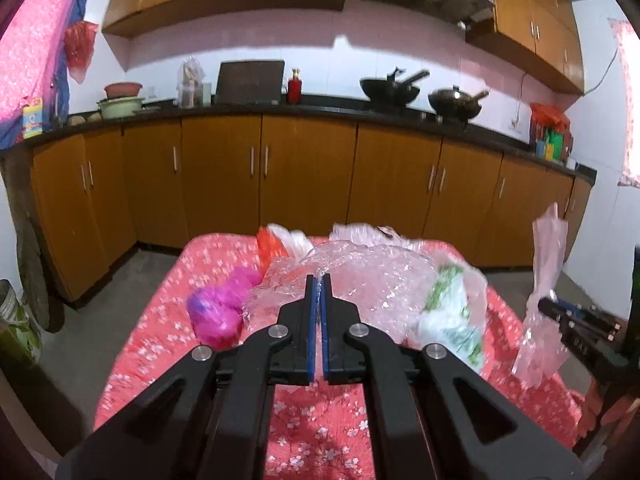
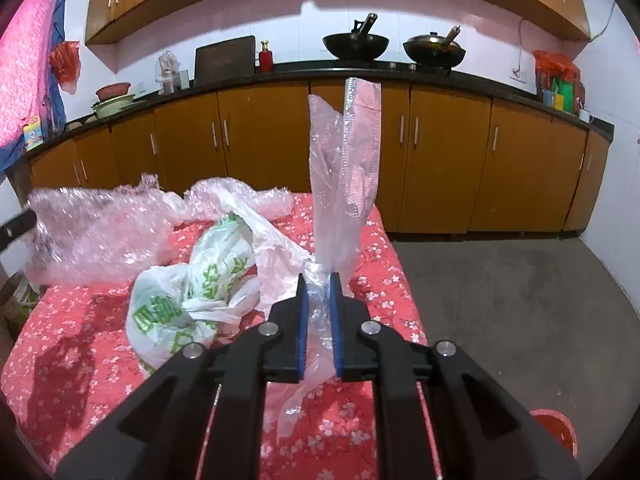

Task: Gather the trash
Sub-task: 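Grasp the bubble wrap with the left gripper while the right gripper holds the clear bag, then carry the bubble wrap and clear bag from the table over the bin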

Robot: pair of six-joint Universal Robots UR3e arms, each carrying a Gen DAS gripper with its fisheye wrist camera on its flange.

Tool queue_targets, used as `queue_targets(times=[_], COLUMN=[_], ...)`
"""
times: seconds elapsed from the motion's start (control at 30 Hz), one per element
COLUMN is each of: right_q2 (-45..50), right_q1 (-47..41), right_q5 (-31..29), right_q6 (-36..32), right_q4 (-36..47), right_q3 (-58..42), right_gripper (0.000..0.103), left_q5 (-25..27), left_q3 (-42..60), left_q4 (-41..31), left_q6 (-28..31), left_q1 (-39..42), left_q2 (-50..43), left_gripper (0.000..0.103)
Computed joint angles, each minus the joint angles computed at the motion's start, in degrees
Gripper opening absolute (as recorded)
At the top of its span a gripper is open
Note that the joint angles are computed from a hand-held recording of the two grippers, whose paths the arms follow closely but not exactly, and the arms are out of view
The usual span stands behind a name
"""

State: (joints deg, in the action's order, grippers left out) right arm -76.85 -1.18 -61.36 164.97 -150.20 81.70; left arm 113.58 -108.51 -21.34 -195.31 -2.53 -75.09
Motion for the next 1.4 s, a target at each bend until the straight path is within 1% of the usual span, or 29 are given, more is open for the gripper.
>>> queue_targets(times=[0.2,0.43,0.67,0.83,0.97,1.1,1.27,1.4], right_q2=[-4.88,-10.0,-14.76,-17.7,-19.28,-19.83,-18.63,-15.71], right_q1=[-2.64,-6.9,-15.23,-23.69,-31.05,-37.64,-44.92,-50.18], right_q5=[2.89,5.98,10.42,14.1,16.52,17.31,17.42,16.38], right_q6=[-0.25,-1.1,-3.31,-5.69,-8.49,-11.69,-15.47,-18.58], right_q4=[-0.64,-0.55,1.05,2.9,4.1,3.87,3.28,2.04], right_q3=[4.31,7.82,11.07,13.98,16.81,19.85,22.56,23.75], right_gripper=[0.011,0.011,0.011,0.011,0.011,0.011,0.011,0.011], left_q5=[3.18,6.27,7.22,6.91,5.92,4.6,2.08,0.1], left_q3=[4.45,10.13,18.37,25.8,32.88,41.6,56.11,69.79], left_q4=[-1.21,-0.58,-0.86,-1.44,-2.66,-4.98,-10.75,-17.78], left_q6=[-0.32,0.34,0.16,0.74,0.6,-0.07,-2.48,-3.72], left_q1=[-2.96,-8.96,-15.35,-20.92,-24.91,-28.49,-32.23,-34.33], left_q2=[-0.94,-5.87,-13.75,-21.61,-28.79,-36.87,-48.77,-58.33], left_gripper=[0.002,0.001,0.001,0.001,0.001,0.001,0.001,0.001])
